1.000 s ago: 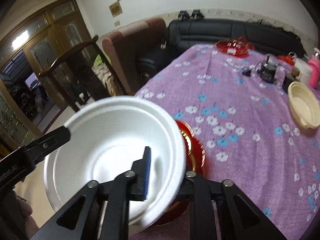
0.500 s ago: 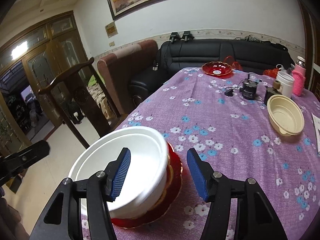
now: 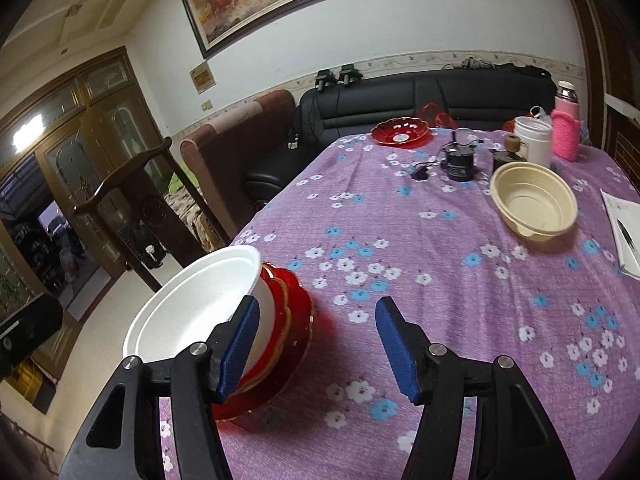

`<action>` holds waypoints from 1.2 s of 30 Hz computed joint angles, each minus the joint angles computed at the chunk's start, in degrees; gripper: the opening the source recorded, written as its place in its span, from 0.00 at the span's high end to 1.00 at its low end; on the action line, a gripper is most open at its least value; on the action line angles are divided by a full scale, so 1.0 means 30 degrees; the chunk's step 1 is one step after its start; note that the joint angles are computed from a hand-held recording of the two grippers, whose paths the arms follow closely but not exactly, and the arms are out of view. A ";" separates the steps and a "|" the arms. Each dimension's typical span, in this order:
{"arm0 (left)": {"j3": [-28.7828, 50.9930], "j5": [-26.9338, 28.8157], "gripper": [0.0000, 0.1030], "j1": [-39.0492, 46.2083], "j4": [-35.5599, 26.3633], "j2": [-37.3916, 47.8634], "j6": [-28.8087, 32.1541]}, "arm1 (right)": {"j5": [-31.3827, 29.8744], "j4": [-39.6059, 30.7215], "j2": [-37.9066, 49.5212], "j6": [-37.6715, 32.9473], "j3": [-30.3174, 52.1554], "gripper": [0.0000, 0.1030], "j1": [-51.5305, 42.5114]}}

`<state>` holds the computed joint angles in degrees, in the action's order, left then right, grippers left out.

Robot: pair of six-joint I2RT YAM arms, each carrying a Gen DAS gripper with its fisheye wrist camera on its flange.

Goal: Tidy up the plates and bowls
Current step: 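Open both tools and pull them back from the stack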

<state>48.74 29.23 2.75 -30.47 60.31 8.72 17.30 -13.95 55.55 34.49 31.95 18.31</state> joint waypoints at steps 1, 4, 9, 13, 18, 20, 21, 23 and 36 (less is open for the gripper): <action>-0.0121 -0.0152 0.21 -0.0322 -0.0136 -0.0372 -0.0011 | -0.0009 -0.0231 -0.0498 -0.0031 -0.0171 0.37 -0.0115; -0.0464 -0.0740 0.21 -0.1509 -0.0502 -0.1457 -0.0072 | -0.0197 -0.1056 -0.1972 -0.0276 -0.0574 0.36 -0.0703; -0.0878 -0.2206 0.20 -0.4245 -0.1009 -0.3181 -0.0622 | -0.1011 -0.2588 -0.4560 -0.0678 -0.1253 0.34 -0.2315; -0.0794 -0.3131 0.20 -0.6574 -0.1480 -0.3820 -0.1269 | -0.2163 -0.3940 -0.6411 -0.1347 -0.1564 0.34 -0.4254; -0.0817 -0.4789 0.19 -0.9374 -0.1311 -0.3889 -0.2142 | -0.4328 -0.5037 -0.7981 -0.2357 -0.1893 0.34 -0.7275; -0.0802 -0.5347 0.19 -1.0317 -0.1232 -0.3853 -0.2399 | -0.5323 -0.5268 -0.8291 -0.2817 -0.2005 0.33 -0.8598; -0.0815 -0.5595 0.19 -1.0760 -0.1149 -0.3784 -0.2494 | -0.6010 -0.5371 -0.8419 -0.3129 -0.2082 0.33 -0.9522; -0.0848 -0.6046 0.19 -1.1534 -0.0962 -0.3576 -0.2694 | -0.7221 -0.5347 -0.8322 -0.3678 -0.2158 0.33 -1.1065; -0.0773 -0.7788 0.19 -1.3957 0.1015 -0.0243 -0.3685 | -1.1298 -0.2973 -0.5357 -0.5770 -0.3121 0.33 -1.6307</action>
